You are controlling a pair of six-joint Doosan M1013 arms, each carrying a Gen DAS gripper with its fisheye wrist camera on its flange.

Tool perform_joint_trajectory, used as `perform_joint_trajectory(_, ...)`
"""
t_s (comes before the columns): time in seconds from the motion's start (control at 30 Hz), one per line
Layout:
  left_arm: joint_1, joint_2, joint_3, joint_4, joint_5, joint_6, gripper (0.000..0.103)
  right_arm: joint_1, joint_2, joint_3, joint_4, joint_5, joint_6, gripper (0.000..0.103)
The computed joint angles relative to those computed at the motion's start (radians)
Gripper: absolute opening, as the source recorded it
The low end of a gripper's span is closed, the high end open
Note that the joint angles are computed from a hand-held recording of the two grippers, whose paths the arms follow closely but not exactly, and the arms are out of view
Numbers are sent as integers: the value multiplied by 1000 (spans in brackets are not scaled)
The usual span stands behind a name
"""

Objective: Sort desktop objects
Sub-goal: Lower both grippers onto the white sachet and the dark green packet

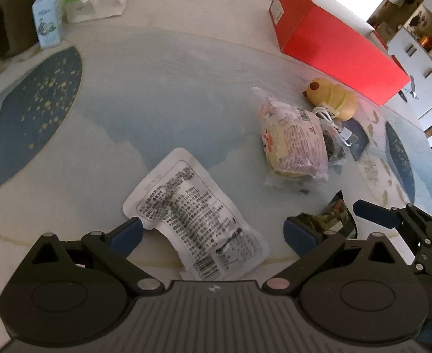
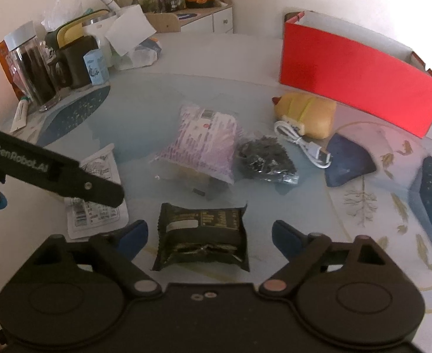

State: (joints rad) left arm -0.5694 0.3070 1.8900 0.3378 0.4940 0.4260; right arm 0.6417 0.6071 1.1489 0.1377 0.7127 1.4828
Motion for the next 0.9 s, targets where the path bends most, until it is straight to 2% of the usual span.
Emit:
perform_joint_trajectory(0.3, -17, 45, -59, 64, 50, 63, 102, -5, 20, -32, 9, 36, -8, 82)
perform_joint_trajectory(0.43, -24, 52, -65, 61, 17, 113, 93, -10, 22, -33, -1, 38, -7, 77)
perform_joint_trajectory(0.57, -36, 61, -81, 83, 35, 132, 88, -18, 19, -28, -7, 34, -12, 69)
perform_joint_trajectory(0.7, -53, 73, -93, 138, 62, 127, 84, -28, 13, -19, -21, 35, -9, 69)
perform_joint_trajectory(0.77, -66, 77, -98, 189, 90, 103, 75, -30, 7, -9, -30, 31, -15, 69)
perform_joint_trajectory(0.9, -81, 83, -100, 264, 117, 59, 66, -34, 1, -2, -20, 32, -21, 68)
